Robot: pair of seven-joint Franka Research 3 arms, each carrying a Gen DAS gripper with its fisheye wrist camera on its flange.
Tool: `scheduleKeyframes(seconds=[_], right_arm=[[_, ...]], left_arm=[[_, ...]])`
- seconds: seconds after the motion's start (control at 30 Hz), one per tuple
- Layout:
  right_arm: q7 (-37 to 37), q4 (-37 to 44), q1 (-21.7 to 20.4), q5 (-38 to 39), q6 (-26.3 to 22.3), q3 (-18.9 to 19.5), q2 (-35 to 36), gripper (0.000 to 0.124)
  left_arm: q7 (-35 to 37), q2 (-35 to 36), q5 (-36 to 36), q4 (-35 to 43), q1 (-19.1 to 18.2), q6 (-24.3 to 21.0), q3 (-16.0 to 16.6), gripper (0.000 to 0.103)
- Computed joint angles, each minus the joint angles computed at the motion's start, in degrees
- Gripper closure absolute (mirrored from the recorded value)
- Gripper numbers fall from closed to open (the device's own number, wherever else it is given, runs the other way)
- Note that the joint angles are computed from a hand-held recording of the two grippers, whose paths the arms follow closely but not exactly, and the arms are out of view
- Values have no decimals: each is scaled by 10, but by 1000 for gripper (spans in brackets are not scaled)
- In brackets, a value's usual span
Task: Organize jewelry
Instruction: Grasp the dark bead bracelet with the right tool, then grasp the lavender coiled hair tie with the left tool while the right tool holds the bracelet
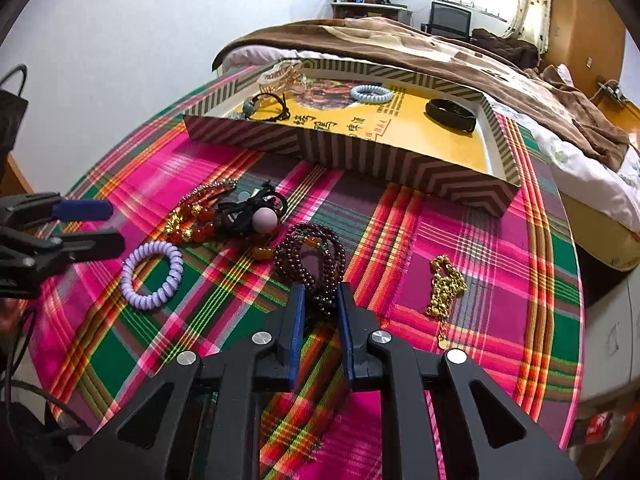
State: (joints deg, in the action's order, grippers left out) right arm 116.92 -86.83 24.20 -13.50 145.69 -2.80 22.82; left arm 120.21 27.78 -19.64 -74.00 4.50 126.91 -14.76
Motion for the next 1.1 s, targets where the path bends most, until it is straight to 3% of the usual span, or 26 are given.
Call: scheduleKeyframes(seconds=[0.17,0.53,0.73,0.83,0.9,1.0,1.1], right_arm=[[32,-36,3,-12,40,-7,-24,108],[68,-76,-2,-33,88,-6,-53,108],[70,-74,-3,-31,96,-5,-52,108],[73,-76,-2,-31,98,-6,-53,108],[75,-77,-2,-32,99,-6,-54,108],[78,-78,-1,-35,98,-7,-55,108],[82,-79,-1,-37,98,-7,-56,108]], left_arm=[[-19,5,41,3,-18,-5,12,35],[-35,-8,118,-30,-41,41,20,35],[-14,-13,112,-37,-37,44,11,54],[-5,-16,109,-39,-37,44,9,67],[3,-18,102,-42,-35,42,6,82],[9,-19,90,-41,-33,39,4,92],[10,-16,76,-37,-29,34,3,92]])
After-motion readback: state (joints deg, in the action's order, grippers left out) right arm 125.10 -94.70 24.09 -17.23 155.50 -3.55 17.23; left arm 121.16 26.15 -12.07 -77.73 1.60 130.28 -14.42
